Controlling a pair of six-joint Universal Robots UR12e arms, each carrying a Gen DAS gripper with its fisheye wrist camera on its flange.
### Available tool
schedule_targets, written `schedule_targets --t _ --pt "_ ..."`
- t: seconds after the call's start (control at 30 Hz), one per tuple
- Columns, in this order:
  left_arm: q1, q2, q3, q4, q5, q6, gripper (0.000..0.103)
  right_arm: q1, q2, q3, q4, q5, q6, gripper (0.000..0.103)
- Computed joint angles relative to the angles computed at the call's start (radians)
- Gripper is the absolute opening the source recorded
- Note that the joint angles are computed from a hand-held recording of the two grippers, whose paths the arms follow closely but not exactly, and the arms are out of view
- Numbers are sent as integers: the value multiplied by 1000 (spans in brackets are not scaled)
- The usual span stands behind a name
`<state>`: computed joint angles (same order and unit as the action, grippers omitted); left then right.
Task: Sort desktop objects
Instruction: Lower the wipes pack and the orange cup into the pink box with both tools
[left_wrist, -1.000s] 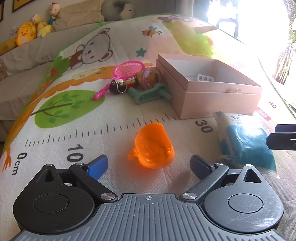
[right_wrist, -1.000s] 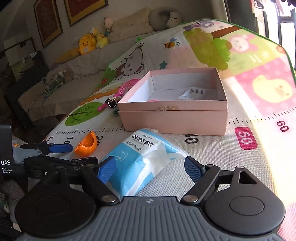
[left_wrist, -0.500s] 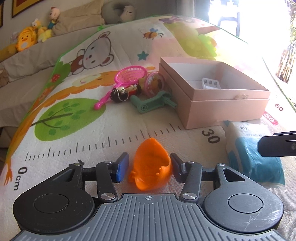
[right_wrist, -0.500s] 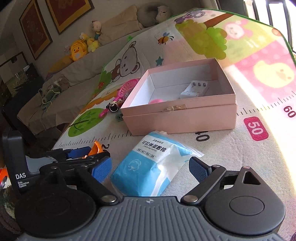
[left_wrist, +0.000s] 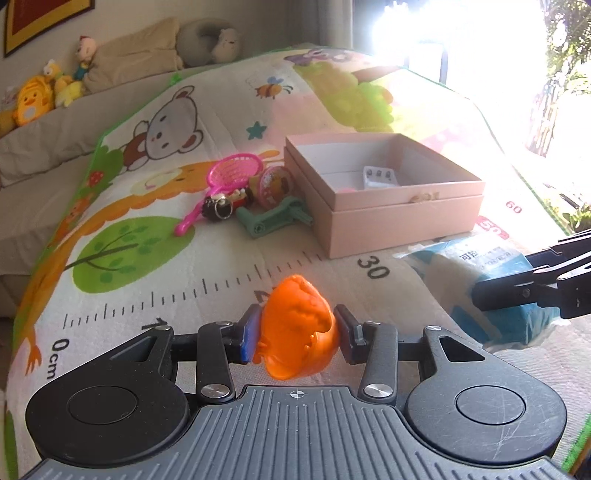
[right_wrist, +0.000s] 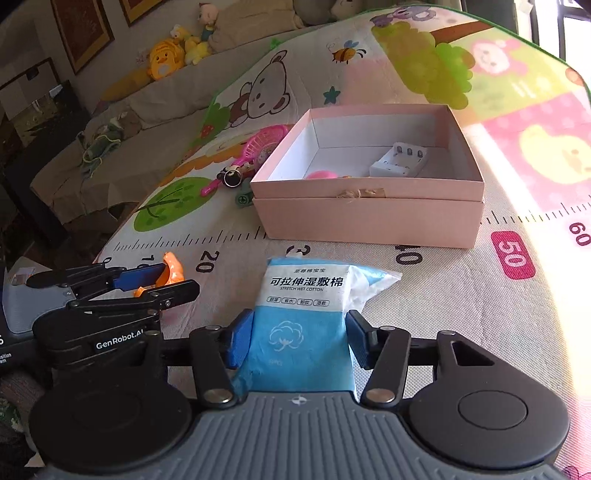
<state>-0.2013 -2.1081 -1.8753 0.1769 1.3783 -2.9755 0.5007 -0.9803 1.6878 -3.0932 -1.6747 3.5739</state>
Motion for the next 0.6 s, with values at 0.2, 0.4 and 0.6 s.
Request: schedule_targets --t 0.2,0.4,0.6 --pt "-17 -14 88 94 -39 60 47 7 -63 49 -245 -127 -116 53" --pt "-66 -168 348 120 -7 19 57 -11 -50 2 -338 -234 -180 53" --pt "-50 -172 337 31 16 -62 79 -51 -32 -45 -246 -245 -155 53"
